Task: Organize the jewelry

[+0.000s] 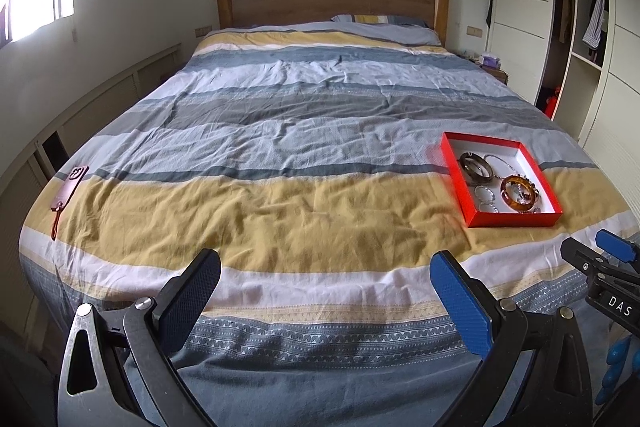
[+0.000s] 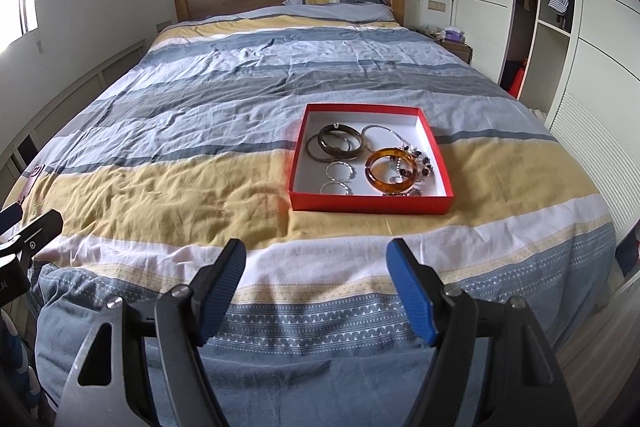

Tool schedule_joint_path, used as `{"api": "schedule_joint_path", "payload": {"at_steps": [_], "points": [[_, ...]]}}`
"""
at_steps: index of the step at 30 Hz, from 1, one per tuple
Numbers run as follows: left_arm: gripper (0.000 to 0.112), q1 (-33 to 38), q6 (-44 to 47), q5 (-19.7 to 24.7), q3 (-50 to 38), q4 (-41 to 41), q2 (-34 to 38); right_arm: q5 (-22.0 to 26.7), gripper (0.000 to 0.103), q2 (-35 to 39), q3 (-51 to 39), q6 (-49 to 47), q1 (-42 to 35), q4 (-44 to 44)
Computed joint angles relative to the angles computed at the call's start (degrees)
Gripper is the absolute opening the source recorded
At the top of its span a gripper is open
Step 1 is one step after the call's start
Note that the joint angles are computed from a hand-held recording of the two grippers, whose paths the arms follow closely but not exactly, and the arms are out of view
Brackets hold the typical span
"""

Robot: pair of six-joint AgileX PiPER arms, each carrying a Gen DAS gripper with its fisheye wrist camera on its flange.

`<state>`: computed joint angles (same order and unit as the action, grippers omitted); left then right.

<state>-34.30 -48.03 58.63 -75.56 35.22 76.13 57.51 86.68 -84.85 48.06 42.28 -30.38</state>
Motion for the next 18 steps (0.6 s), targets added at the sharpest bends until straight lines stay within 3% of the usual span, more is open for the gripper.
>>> {"api": "schedule_joint_path", "payload": {"at_steps": [18], "points": [[0.102, 0.08, -0.34, -0.92, 0.86, -0.43, 1.16, -1.8, 0.071, -0.03, 1.99, 0.49, -1.6, 0.31]]}}
